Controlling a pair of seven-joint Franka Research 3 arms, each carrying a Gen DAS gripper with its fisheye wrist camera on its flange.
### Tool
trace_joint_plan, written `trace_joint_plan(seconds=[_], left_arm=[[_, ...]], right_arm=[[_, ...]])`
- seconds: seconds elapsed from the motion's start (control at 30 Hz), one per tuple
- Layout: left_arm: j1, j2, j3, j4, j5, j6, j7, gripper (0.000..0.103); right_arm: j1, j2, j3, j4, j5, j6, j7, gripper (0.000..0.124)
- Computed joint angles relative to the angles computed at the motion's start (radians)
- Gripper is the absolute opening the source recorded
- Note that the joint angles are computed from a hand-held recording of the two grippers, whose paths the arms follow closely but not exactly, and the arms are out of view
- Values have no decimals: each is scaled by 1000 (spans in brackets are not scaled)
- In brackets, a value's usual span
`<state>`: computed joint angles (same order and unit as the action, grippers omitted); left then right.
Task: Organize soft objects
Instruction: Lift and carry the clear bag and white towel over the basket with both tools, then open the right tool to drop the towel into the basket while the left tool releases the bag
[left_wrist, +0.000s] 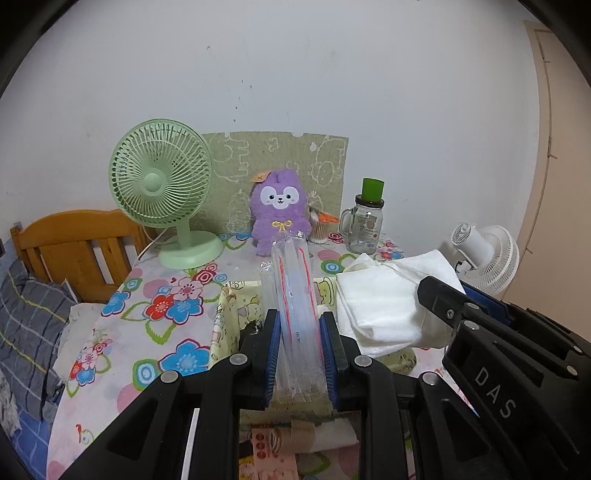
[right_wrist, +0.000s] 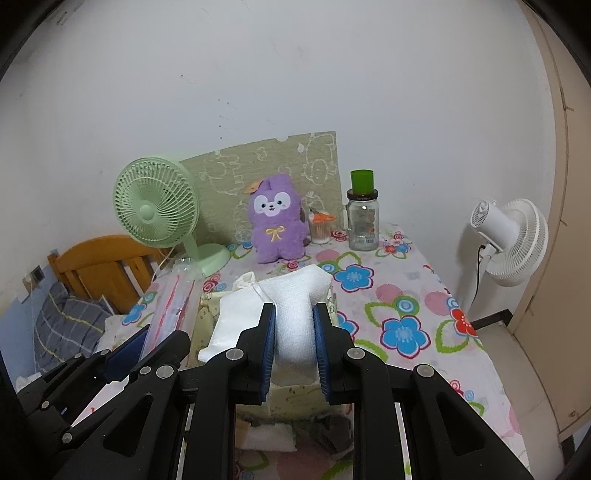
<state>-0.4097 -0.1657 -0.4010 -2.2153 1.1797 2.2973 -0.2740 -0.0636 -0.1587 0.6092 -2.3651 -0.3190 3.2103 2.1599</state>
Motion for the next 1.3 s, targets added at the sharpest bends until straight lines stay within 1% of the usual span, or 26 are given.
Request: trace_joint_plan(seconds=[0.07,0.13,0.17,0.23,0.27,0.33,0.43,0.53,0.77,0.83,0.9,1.1,1.17,1.2,1.27,1.3], left_arm=[[8,12,10,8,5,18,4,20],[14,21,17,13,8,28,6,20],[16,26,21,16,9,34,7,20],[23,35,30,20,11,52,7,20],[26,40,35,22,12,63,8,20],[33,52,43,28,12,78,12,20],[42,73,56,38,14,99,17,20],[50,92,70,46,9,117,22,20],[63,122,97,49,-38,159,59,23],[65,129,100,48,-62,157,82,23],[67,133,105,42,-76,165,92,26],[75,135,113,24,-100,190,113,39],[77,136,114,19,-112,195,131,49],[77,138,114,19,-115,193,137,56],[77,141,114,20,-124,185,147,60],[76,141,114,19,-119,183,145,61]], right_arm=[[-67,22,58,24,-41,-1,31,23],[-109,50,92,50,-97,-5,74,23],[-145,66,123,68,-145,-12,114,23],[-188,97,155,100,-243,-22,194,23],[-208,118,170,122,-316,-33,254,23],[-206,154,160,161,-432,-55,345,23],[-157,209,112,211,-538,-84,419,23],[-101,249,64,246,-580,-106,441,23],[-10,318,-4,290,-533,-126,363,23],[20,340,-26,306,-522,-132,342,23],[42,352,-43,311,-498,-130,316,23],[105,391,-90,332,-417,-138,229,23],[117,406,-96,339,-375,-140,188,23],[126,414,-101,344,-357,-142,170,23],[149,421,-122,349,-333,-145,144,23],[161,426,-131,354,-320,-150,130,23]])
